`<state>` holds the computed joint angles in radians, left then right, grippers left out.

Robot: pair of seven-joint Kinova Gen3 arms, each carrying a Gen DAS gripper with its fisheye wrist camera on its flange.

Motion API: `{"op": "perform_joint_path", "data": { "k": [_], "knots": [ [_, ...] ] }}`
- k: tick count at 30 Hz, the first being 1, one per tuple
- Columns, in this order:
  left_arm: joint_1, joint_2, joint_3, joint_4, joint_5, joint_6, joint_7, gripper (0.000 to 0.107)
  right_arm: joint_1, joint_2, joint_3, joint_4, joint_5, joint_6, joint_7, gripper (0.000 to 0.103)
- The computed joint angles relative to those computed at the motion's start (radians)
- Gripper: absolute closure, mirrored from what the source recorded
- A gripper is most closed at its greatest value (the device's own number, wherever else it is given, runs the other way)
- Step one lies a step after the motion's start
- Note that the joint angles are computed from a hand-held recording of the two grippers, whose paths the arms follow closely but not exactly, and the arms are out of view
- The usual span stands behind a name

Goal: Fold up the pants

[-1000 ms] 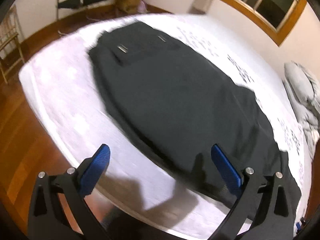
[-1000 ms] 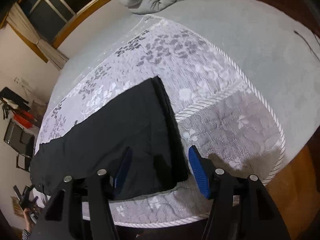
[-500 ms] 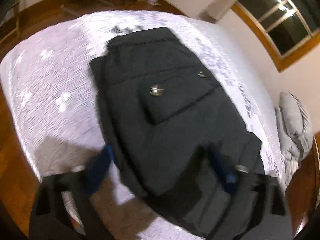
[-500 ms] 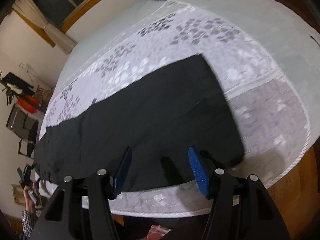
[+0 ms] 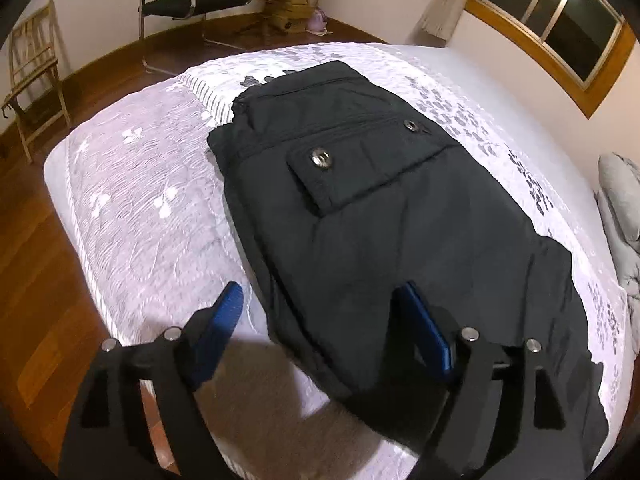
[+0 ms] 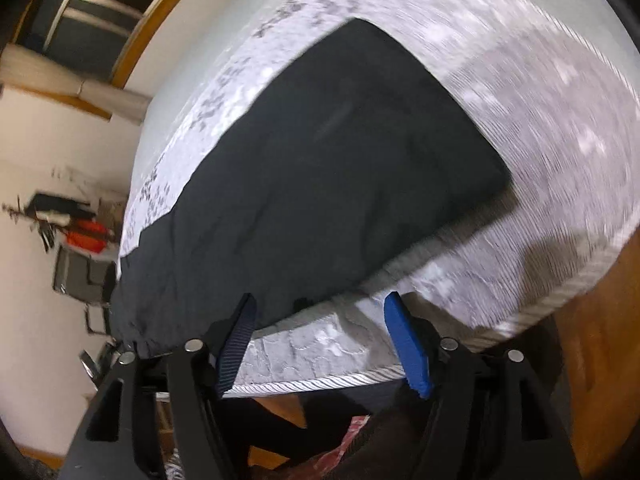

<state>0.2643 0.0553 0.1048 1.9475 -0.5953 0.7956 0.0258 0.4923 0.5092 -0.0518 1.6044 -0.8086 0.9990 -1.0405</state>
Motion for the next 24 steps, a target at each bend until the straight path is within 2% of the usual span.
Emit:
{"op": "perform_joint_path", "data": {
  "k": [2, 7, 13, 16, 18, 20, 22, 24],
  "knots": [
    [0.012, 0.006, 0.011, -0.018, 0.011, 0.039, -0.007, 0.016, 0.026, 0.004, -0.009, 0.020, -0.039, -0.015, 0.034, 0.036],
    [-0.008, -0.024, 0.017, 0.000, 0.125, 0.000, -0.043, 0.013, 0.081, 0.036, -0.025, 0.049, -0.153, -0.045, 0.108, 0.034],
    [0.003, -0.012, 0.027, -0.009, 0.156, 0.009, -0.040, 0.009, 0.128, 0.085, -0.062, 0.075, -0.303, -0.087, 0.236, 0.033],
    [0.016, 0.006, 0.027, -0.025, 0.155, 0.021, -0.050, 0.008, 0.124, 0.110, -0.072, 0.070, -0.369, -0.112, 0.276, 0.034],
    [0.024, 0.015, 0.024, -0.033, 0.156, 0.023, -0.054, 0.008, 0.104, 0.121, -0.070, 0.057, -0.390, -0.138, 0.269, 0.051],
    [0.027, 0.025, 0.020, -0.041, 0.169, 0.014, -0.072, 0.008, 0.095, 0.131, -0.076, 0.040, -0.397, -0.149, 0.278, 0.078],
    [0.036, 0.042, 0.018, -0.059, 0.171, 0.018, -0.087, 0.008, 0.097, 0.132, -0.086, 0.034, -0.413, -0.157, 0.296, 0.086],
    [0.047, 0.055, 0.016, -0.073, 0.172, 0.011, -0.104, 0.008, 0.081, 0.117, -0.086, 0.028, -0.413, -0.177, 0.301, 0.089]
  ]
}}
